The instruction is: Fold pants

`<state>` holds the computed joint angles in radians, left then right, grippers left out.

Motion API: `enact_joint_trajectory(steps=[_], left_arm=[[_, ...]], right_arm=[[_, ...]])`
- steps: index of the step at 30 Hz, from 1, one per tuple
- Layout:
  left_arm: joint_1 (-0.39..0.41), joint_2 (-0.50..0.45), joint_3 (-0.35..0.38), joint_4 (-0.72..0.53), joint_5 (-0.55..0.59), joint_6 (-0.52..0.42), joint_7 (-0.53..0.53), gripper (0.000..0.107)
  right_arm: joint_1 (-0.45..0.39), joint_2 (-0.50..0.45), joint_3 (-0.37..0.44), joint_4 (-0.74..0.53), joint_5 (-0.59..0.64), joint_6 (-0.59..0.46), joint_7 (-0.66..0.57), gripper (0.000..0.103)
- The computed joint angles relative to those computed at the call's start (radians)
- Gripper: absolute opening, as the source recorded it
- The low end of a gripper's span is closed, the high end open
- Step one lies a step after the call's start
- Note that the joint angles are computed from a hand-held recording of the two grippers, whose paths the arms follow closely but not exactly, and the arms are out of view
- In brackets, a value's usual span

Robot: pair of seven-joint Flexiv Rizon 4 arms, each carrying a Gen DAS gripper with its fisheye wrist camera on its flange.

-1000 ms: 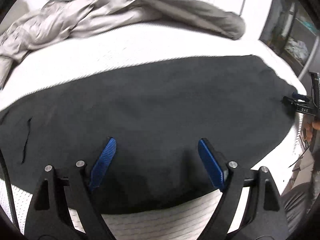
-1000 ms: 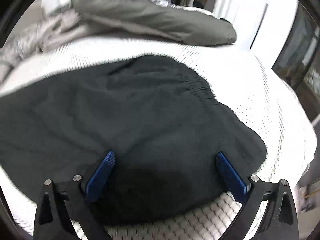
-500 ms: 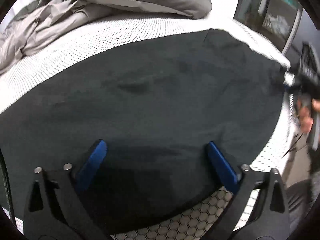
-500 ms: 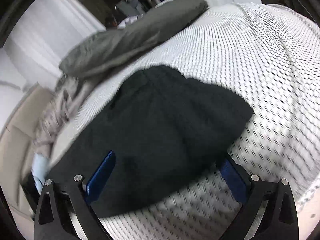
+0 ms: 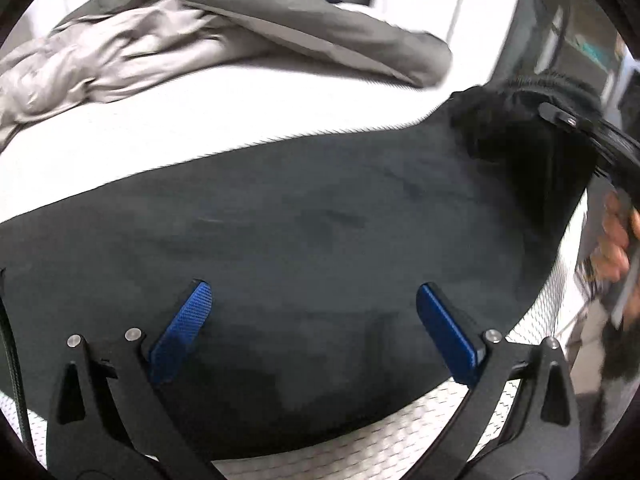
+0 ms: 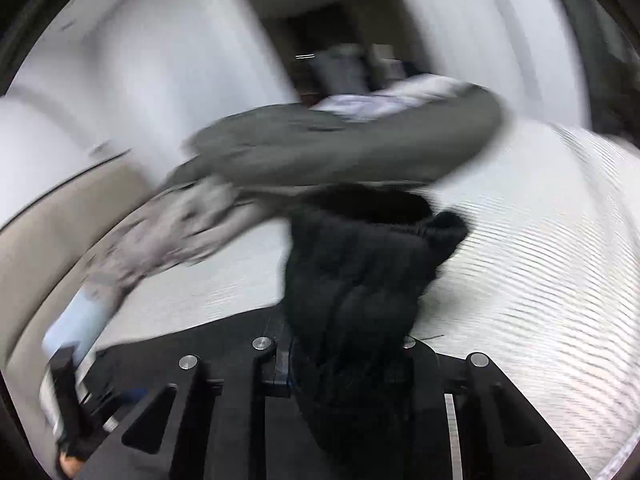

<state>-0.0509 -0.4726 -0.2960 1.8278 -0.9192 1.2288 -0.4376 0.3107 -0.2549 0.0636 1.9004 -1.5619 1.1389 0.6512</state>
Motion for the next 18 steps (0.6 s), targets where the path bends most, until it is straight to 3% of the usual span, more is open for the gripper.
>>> enact_joint_trajectory(steps=[2, 3, 4, 5, 7, 9, 11, 13, 15, 16, 18], left_arm=[[0.015, -0.003, 0.012, -0.008, -0.014, 0.002, -0.022, 0.102], [0.023, -0.006, 0.020, -0.014, -0.018, 0.000, -0.038, 0.102], [0.033, -0.007, 0.029, -0.017, -0.021, -0.003, -0.054, 0.102], [0.042, -0.013, 0.039, -0.025, -0.020, -0.009, -0.075, 0.102], [0.059, -0.023, 0.057, -0.040, -0.008, -0.027, -0.115, 0.102], [0.071, -0.028, 0.084, -0.050, 0.018, -0.053, -0.180, 0.101], [0.093, -0.030, 0.076, -0.058, 0.016, -0.095, -0.208, 0.099], [0.114, -0.032, 0.059, -0.069, -0.008, -0.155, -0.205, 0.092], [0.128, -0.028, 0.038, -0.072, -0.049, -0.227, -0.175, 0.086], [0.127, -0.036, 0.039, -0.087, -0.049, -0.269, -0.169, 0.083], [0.110, -0.045, 0.042, -0.102, -0.041, -0.322, -0.155, 0.078]], right_arm=[[-0.017, -0.099, 0.048, -0.117, 0.018, 0.088, -0.120, 0.030], [0.005, -0.168, 0.054, -0.185, 0.109, 0.157, -0.259, 0.039], [0.002, -0.238, 0.092, -0.244, 0.236, 0.204, -0.422, 0.051], [-0.020, -0.308, 0.164, -0.293, 0.348, 0.241, -0.585, 0.078], [-0.039, -0.420, 0.319, -0.373, 0.559, 0.169, -0.911, 0.081], [-0.026, -0.423, 0.370, -0.387, 0.641, 0.064, -1.085, 0.076], [0.000, -0.360, 0.290, -0.318, 0.621, 0.153, -1.021, 0.076], [0.047, -0.254, 0.127, -0.203, 0.469, 0.282, -0.788, 0.078], [0.122, -0.148, -0.026, -0.110, 0.301, 0.229, -0.546, 0.082], [0.154, -0.119, -0.066, -0.077, 0.313, 0.194, -0.521, 0.082], [0.185, -0.100, -0.069, -0.035, 0.477, 0.058, -0.575, 0.082]])
